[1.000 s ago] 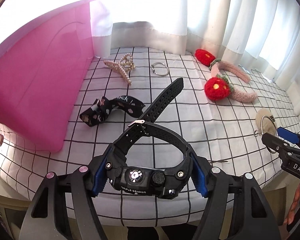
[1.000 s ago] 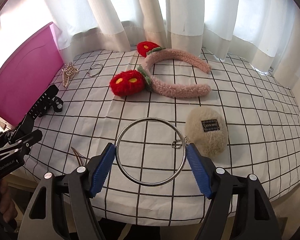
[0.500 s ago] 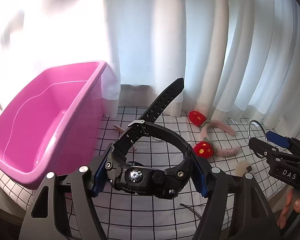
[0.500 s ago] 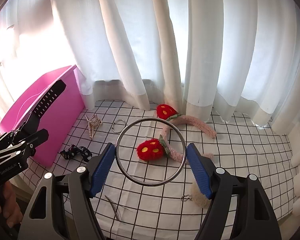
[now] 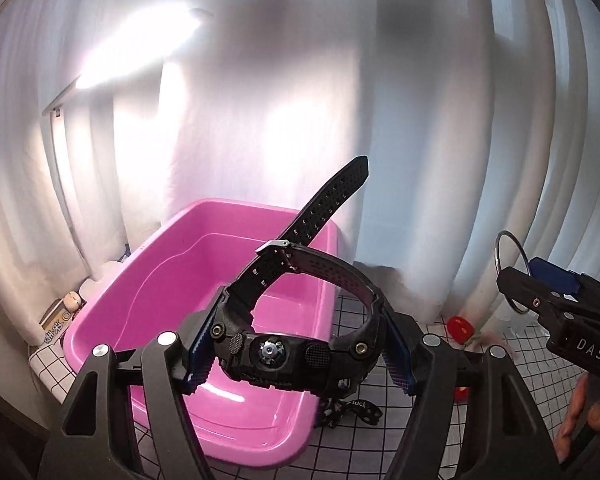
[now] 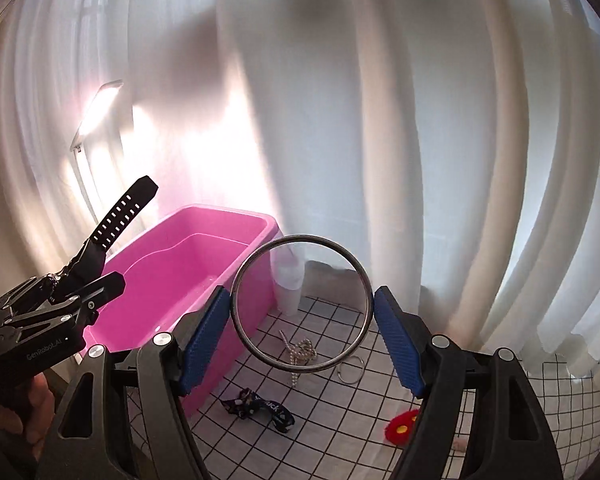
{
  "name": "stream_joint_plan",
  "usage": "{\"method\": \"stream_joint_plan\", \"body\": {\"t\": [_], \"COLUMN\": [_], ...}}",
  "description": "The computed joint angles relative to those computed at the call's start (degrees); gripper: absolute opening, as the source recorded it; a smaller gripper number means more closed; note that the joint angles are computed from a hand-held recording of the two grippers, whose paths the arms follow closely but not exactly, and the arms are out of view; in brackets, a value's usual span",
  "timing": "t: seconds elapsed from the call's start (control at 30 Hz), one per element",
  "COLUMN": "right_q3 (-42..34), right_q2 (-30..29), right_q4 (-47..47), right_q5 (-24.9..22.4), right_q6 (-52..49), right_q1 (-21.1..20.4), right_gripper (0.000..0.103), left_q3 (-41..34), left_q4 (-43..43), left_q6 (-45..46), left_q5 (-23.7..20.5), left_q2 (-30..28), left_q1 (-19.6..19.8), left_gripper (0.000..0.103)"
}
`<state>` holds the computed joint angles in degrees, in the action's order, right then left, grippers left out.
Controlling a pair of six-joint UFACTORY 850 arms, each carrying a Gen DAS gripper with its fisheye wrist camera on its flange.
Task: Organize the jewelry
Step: 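Carry the watch and ring into the pink bin while both tools open to drop them, then withdraw both open tools from the bin back over the table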
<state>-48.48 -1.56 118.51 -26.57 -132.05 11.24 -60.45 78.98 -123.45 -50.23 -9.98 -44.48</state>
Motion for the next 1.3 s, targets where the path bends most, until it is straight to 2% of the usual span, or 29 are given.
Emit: {"method": "stream_joint_plan", "body": {"t": [0.13, 0.23, 0.37, 0.53, 0.7, 0.8, 0.87, 0.9, 0.93, 1.0, 1.3], "right_q3": [-4.66, -8.49, -13.66, -19.27, -24.84, -26.12, -26.52, -26.86, -27.63, -27.65, -25.85], "right_q2": [-3.22, -5.89, -10.66, -16.79, -22.08, -23.68, -24.27, -24.55, -25.26, -25.19, -23.59], "right_q4": [-2.6, -6.19, -13.64, -31.05, -52.52, -62.31, -66.77, -70.09, -73.19, -75.55, -74.87], "right_q5": [0.19, 1.64, 4.77, 7.61, 10.27, 11.18, 11.71, 11.99, 12.28, 12.86, 14.3], "right_q6": [2.75, 6.71, 13.73, 30.55, 52.76, 63.4, 68.36, 71.98, 75.48, 78.32, 78.93], "right_q1": [5.33, 9.26, 13.69, 16.85, 19.15, 19.8, 19.82, 19.92, 20.16, 20.21, 19.93], "right_gripper": [0.071, 0.071, 0.071, 0.071, 0.071, 0.071, 0.072, 0.072, 0.072, 0.072, 0.072], "left_q3": [4.35, 6.77, 8.87, 10.84, 10.83, 11.24, 11.13, 11.15, 11.08, 11.18, 11.41], "left_q4": [-2.72, -4.97, -8.46, -14.01, -21.2, -23.21, -23.59, -22.78, -21.84, -19.46, -19.5], "left_q6": [1.23, 2.92, 4.84, 8.72, 16.39, 18.14, 18.68, 18.28, 17.79, 16.21, 16.29], "left_q5": [-1.73, -1.3, 1.77, 7.07, 10.37, 11.99, 11.49, 10.61, 9.49, 7.81, 6.96], "left_q2": [4.45, 6.65, 7.31, 7.1, 6.06, 5.91, 5.7, 5.71, 5.72, 6.03, 6.55], "left_q1": [2.67, 4.97, 8.6, 12.71, 16.11, 17.24, 17.17, 16.94, 16.56, 15.83, 15.67], "left_gripper": [0.067, 0.067, 0.067, 0.067, 0.067, 0.068, 0.07, 0.076, 0.086, 0.09, 0.09]}}
